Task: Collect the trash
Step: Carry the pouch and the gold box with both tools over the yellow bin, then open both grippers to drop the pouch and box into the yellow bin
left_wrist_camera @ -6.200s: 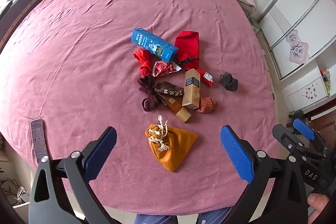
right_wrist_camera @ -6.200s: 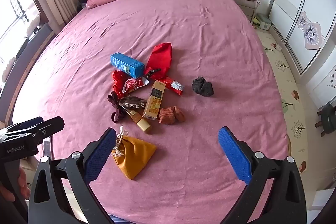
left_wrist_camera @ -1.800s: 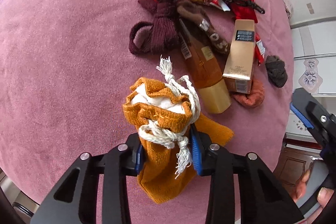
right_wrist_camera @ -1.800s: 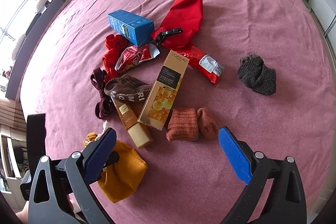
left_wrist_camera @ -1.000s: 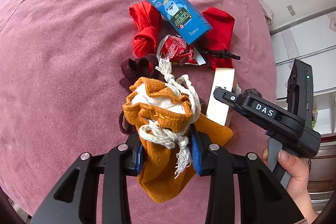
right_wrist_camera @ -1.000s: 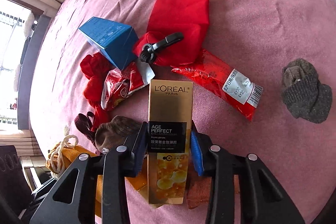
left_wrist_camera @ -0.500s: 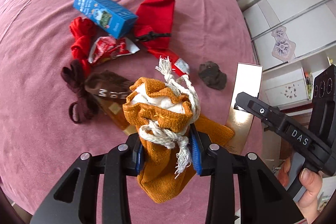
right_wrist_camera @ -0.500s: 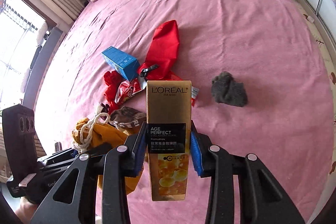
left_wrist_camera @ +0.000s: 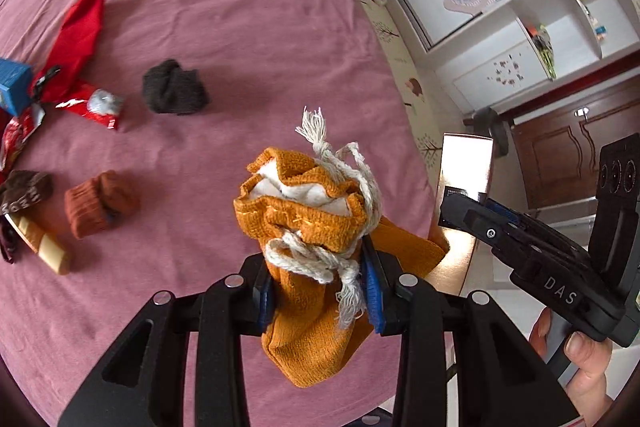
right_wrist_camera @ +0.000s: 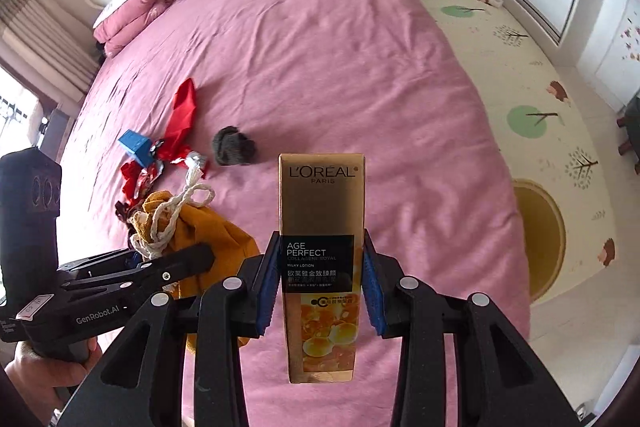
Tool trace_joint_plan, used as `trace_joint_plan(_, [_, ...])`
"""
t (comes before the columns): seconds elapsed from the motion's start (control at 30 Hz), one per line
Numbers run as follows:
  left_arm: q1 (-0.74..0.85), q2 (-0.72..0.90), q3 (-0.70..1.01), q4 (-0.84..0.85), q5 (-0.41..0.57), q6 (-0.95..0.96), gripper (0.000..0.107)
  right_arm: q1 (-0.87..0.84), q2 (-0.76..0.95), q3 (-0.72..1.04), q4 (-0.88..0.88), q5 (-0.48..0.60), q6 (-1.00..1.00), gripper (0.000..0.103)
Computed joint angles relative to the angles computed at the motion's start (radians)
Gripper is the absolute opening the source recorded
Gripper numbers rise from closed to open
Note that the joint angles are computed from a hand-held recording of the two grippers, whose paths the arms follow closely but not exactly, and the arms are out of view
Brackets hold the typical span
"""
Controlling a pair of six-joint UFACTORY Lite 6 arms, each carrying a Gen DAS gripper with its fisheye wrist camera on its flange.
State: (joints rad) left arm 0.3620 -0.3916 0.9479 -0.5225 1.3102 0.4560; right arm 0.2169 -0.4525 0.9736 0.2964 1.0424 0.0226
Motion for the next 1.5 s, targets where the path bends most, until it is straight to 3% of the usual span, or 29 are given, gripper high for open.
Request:
trace_joint_plan(0.13, [-0.393, 0.036, -0.001, 0.011, -0.161, -0.246, 0.036, -0.397, -0.038, -0.045, 0.090, 0.107, -0.308, 0.036])
trace_joint_plan(0.27, [-0.702, 0.193, 0.078, 0.014, -0.310, -0.405, 0.036, -0.734, 0.035, -0.023, 0.130, 0.160, -0.552, 0.036])
trace_joint_plan(0.47, [-0.950, 0.527, 0.334, 0.005, -0.423, -0.474, 0.036, -1.024, 0.248, 0.080, 0.143, 0.127, -0.737, 0.036])
trace_joint_plan(0.8, [-1.082, 1.047, 0.935, -0.011, -0.378, -0.483, 0.038, -1.164, 0.550, 0.318, 0.149, 0.041, -0.801, 0.037])
trace_joint_plan(0.83, [-1.089, 1.096, 1.013, 0.003, -0.361, -0.488, 0.043, -1.170, 0.569, 0.341, 0.147, 0.033, -0.799, 0.038])
trace_joint_plan(0.93, [-1.110, 1.228, 1.234, 0.097, -0.291, -0.559, 0.057, -1.195, 0.619, 0.409, 0.153, 0.024, -0.792, 0.054])
trace_joint_plan(1.0, [-1.107, 1.284, 1.326, 0.119, -0.242, -0.594, 0.057, -1.205, 0.646, 0.450, 0.150, 0.027, -0.785, 0.054])
trace_joint_plan(1.1, [-1.096, 1.262, 1.295, 0.142, -0.237, -0.619, 0.065, -1.214, 0.655, 0.468, 0.160, 0.038, -0.787, 0.054])
trace_joint_plan(1.23, [-1.076, 1.106, 1.083, 0.138, -0.300, -0.586, 0.069, -1.201, 0.627, 0.446, 0.167, 0.056, -0.787, 0.054])
trace_joint_plan(1.5, [-1.014, 0.823, 0.754, 0.110, -0.372, -0.556, 0.070, -1.102, 0.460, 0.326, 0.176, 0.096, -0.750, 0.054])
